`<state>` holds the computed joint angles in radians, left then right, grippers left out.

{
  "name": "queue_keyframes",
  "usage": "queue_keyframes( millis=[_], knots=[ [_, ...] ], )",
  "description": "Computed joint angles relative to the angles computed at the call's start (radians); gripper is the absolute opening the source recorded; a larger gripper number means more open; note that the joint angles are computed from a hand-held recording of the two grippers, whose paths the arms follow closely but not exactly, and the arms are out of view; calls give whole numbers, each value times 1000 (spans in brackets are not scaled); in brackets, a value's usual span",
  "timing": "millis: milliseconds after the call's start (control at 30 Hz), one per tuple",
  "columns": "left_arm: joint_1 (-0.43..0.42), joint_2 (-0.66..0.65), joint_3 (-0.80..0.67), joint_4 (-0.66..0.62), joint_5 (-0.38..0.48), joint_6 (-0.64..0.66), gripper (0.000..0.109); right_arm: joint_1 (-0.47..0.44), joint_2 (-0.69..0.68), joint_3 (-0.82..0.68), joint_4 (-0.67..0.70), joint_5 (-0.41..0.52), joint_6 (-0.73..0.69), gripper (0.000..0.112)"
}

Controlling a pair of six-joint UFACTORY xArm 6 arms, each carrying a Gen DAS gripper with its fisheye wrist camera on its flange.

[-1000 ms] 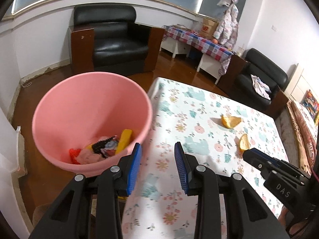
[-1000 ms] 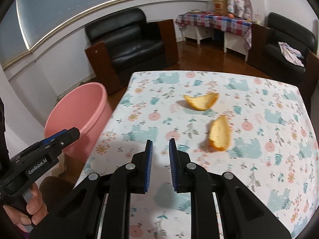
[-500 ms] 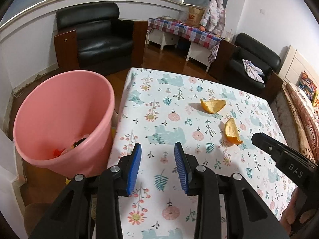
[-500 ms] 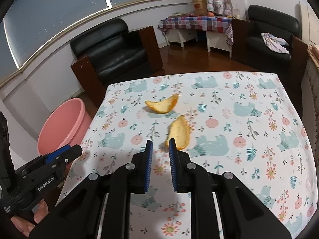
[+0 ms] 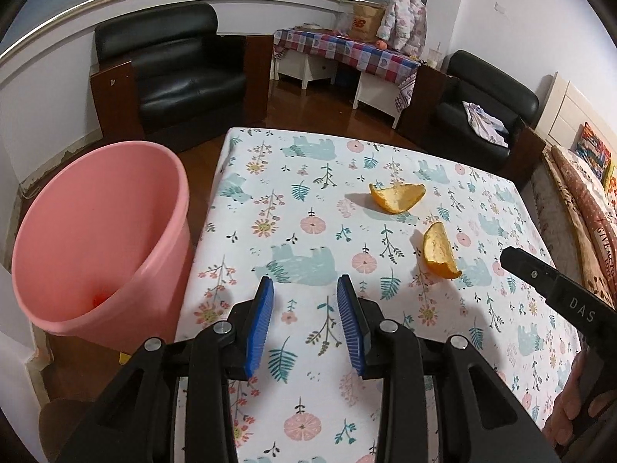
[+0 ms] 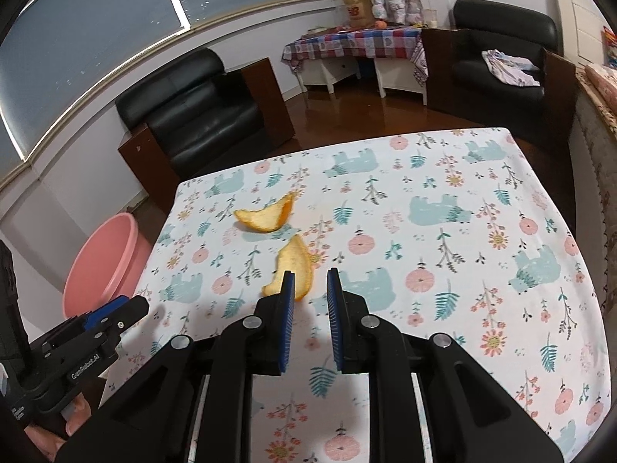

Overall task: Collect trash
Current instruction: 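Move both open tools back over the two orange peels on the table, then grasp one orange peel with the left tool while the right tool grasps the other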

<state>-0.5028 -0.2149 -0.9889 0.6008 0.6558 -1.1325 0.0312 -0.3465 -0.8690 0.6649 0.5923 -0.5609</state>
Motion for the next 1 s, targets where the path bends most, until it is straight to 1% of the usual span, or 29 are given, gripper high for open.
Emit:
queue_keyframes(
  millis=[400,800,1000],
  knots=[
    [5,81,-78,-31,-21,59,34,-38,44,-23,4,4,3,17],
    [16,200,-218,-73,-36,144,34,-72,81,-43,27,9,-9,17],
    [40,272,-297,-155,-73,206,35,-79,109,-64,75,44,-51,17]
  ],
)
